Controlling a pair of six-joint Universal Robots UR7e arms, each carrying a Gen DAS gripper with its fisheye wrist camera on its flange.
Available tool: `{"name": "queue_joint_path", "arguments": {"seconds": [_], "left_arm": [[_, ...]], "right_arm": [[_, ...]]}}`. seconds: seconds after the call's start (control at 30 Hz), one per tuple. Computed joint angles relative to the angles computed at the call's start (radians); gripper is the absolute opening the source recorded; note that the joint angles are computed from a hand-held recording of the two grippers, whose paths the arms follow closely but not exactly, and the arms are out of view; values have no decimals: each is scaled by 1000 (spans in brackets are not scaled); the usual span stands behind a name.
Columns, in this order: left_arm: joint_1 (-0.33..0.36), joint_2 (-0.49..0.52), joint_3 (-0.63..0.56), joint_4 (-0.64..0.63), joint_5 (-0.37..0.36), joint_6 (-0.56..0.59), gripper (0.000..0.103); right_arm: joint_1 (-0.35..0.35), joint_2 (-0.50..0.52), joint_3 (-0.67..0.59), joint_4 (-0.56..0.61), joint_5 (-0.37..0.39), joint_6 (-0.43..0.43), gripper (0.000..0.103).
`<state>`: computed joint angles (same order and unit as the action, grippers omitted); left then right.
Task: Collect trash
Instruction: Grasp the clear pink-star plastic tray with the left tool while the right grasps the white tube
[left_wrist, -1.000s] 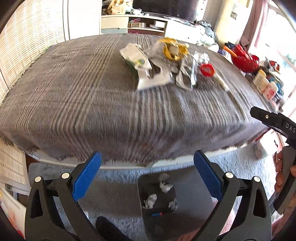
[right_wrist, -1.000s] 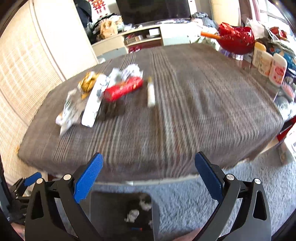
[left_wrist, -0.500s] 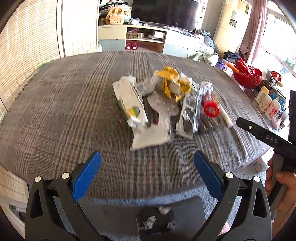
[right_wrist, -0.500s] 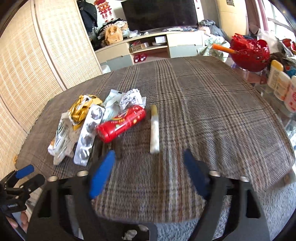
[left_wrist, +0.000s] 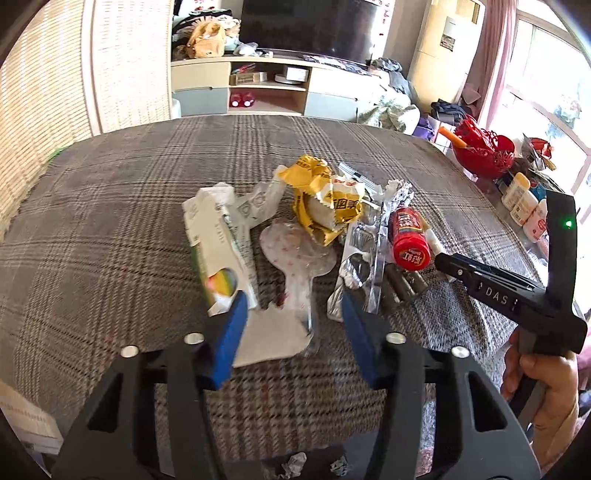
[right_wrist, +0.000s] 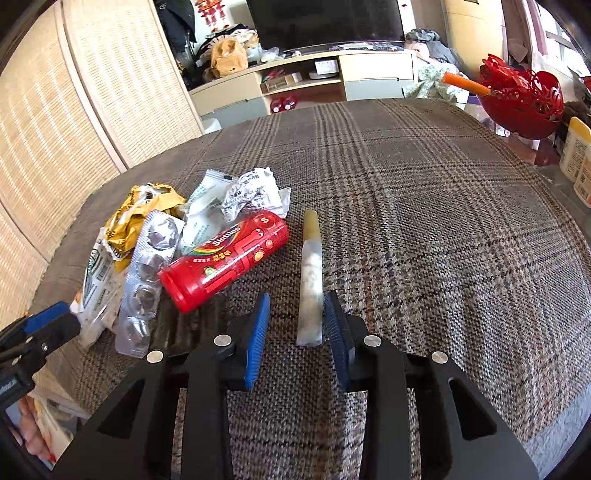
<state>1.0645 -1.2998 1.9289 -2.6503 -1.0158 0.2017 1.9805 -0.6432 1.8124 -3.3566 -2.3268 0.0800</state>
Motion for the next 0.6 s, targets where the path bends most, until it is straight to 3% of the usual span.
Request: {"name": "queue_joint_path", "arguments": {"seconds": [0.27, 0.37, 0.6], "left_arm": [[14, 73, -55, 19, -13, 16, 41], [26, 93, -73, 47, -18, 6, 36], [34, 95, -65, 61, -21, 12, 25]], "right_arm": [[-10, 13, -19, -1, 3, -24, 33], [-10, 20, -24, -12, -4, -37, 32], [2, 14, -4, -4, -48, -28, 15]]}}
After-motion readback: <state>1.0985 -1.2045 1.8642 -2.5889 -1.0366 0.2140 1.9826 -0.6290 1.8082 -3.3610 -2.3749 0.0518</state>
